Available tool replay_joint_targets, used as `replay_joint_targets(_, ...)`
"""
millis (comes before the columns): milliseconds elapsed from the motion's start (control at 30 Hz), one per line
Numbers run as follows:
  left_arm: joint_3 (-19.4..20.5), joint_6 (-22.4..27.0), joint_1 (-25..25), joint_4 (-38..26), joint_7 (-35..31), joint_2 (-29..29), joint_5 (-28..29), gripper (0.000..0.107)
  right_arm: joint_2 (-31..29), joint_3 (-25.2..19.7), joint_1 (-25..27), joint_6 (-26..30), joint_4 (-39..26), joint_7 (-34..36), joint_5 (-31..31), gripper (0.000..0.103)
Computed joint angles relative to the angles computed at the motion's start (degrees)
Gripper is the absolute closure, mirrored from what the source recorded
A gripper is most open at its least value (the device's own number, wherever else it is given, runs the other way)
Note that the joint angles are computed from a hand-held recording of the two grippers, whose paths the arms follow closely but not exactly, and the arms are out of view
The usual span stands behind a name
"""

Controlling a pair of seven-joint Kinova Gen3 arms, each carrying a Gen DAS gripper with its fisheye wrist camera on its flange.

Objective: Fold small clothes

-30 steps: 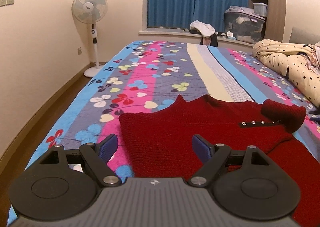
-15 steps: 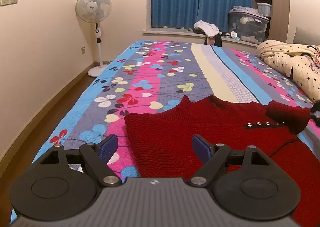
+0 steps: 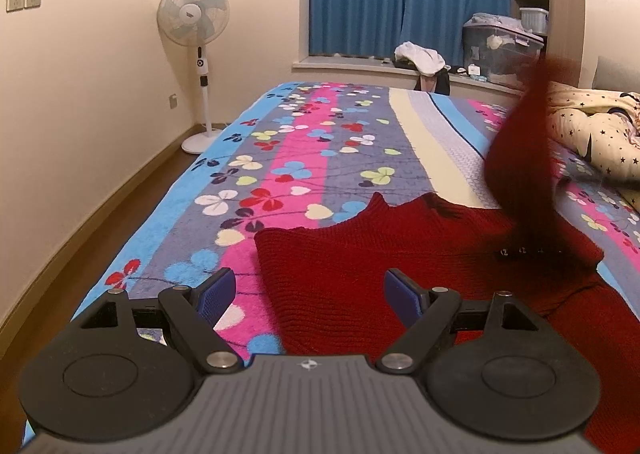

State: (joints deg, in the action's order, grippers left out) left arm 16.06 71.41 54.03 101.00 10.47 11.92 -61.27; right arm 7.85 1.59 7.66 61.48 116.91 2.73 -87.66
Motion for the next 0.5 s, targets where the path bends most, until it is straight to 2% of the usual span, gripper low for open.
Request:
replay_joint_targets(33, 0.0, 0.2, 0.1, -0.1, 0.1, 0.0, 0.1, 0.022, 1.2, -0.4, -2.2, -0.3, -0.1, -1.3, 2.3, 0.09)
replay_joint_targets(133, 0.0, 0.0, -0.3, 0.1, 0.3, -0.4, 0.8, 0.022, 0.8, 2.4, -9.7, -4.6, 0.1, -1.7, 9.3, 0.09)
replay_joint_targets(200, 0.0, -0.9, -0.8, 0.5, 0.6, -1.0, 1.2, 0.022, 1.0, 4.3, -11.0, -3.9, -2.3, -5.5, 13.5, 0.09)
replay_joint_targets(233, 0.0, -1.5, -1.1, 0.8, 0.7, -1.3, 1.3, 0.022, 1.1, 4.3, -10.0, -3.8, -3.3, -7.8, 14.4, 0.087)
replay_joint_targets(267, 0.0, -2.2, -1.5, 1.1, 0.8, -1.5, 1.5, 0.022, 0.9, 3.2, -8.4, -4.5, -3.7, -9.9, 14.8, 0.081)
replay_joint_targets(333, -0.2, -4.3, -2.8, 1.7, 0.9, -2.0, 2.6, 0.024, -0.5, -0.2, -3.5, -6.8, -3.5, -13.3, 15.3, 0.076)
replay_joint_targets(400, -0.6, -7.8, -4.6, 2.5, 1.5, -2.7, 4.0, 0.037, -2.3, -2.6, -0.1, -10.3, -3.4, -17.8, 16.7, 0.076)
replay_joint_targets(467, -0.9, -11.7, -6.6, 3.5, 1.3, -3.4, 5.5, 0.058, -5.5, -6.8, 5.1, -13.7, -3.1, -22.4, 19.1, 0.076)
replay_joint_targets(500, -1.1, -13.3, -7.5, 3.9, 0.9, -3.5, 6.1, 0.065, -7.1, -7.9, 6.8, -15.3, -2.9, -24.8, 19.9, 0.076)
